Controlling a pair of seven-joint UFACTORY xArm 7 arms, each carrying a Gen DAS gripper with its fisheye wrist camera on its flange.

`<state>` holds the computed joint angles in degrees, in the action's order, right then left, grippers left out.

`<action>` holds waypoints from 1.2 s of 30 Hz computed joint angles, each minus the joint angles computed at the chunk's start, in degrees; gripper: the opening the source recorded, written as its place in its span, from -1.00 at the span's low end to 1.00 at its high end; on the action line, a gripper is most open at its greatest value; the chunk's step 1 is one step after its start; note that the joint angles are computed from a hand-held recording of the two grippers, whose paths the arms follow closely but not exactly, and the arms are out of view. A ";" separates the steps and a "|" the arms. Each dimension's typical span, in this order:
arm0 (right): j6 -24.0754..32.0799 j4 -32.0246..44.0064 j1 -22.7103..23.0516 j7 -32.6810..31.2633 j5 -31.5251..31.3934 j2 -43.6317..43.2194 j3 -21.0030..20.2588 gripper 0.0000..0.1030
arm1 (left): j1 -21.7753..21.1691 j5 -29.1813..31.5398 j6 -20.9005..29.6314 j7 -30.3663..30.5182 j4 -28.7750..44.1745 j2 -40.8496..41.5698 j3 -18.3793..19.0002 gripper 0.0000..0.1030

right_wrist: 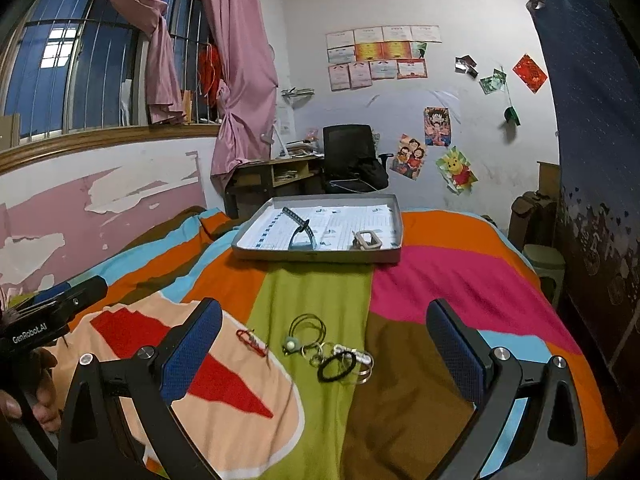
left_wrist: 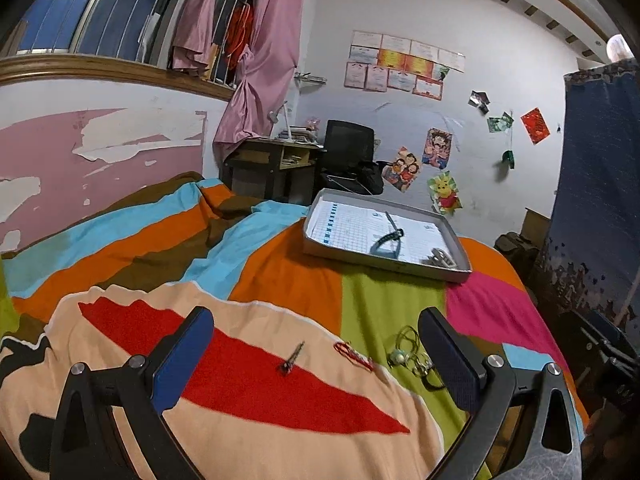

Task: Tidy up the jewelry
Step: 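Grasp the metal hair clip with the left gripper while the right gripper grasps a silver hoop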

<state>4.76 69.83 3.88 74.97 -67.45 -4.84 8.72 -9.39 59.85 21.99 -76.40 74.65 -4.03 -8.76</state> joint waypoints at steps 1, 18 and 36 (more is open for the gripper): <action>-0.05 1.05 0.01 -0.36 0.40 0.97 -0.07 0.95 | 0.09 0.32 0.06 -0.22 0.72 0.66 0.03 1.00; 3.92 27.53 3.54 -28.14 23.17 25.63 -0.46 0.95 | -2.81 -11.69 -2.47 11.95 19.15 21.02 8.41 1.00; 27.46 52.93 -4.45 -74.23 59.03 50.70 22.00 0.32 | 4.53 -52.58 6.76 55.44 20.45 26.41 -0.53 0.79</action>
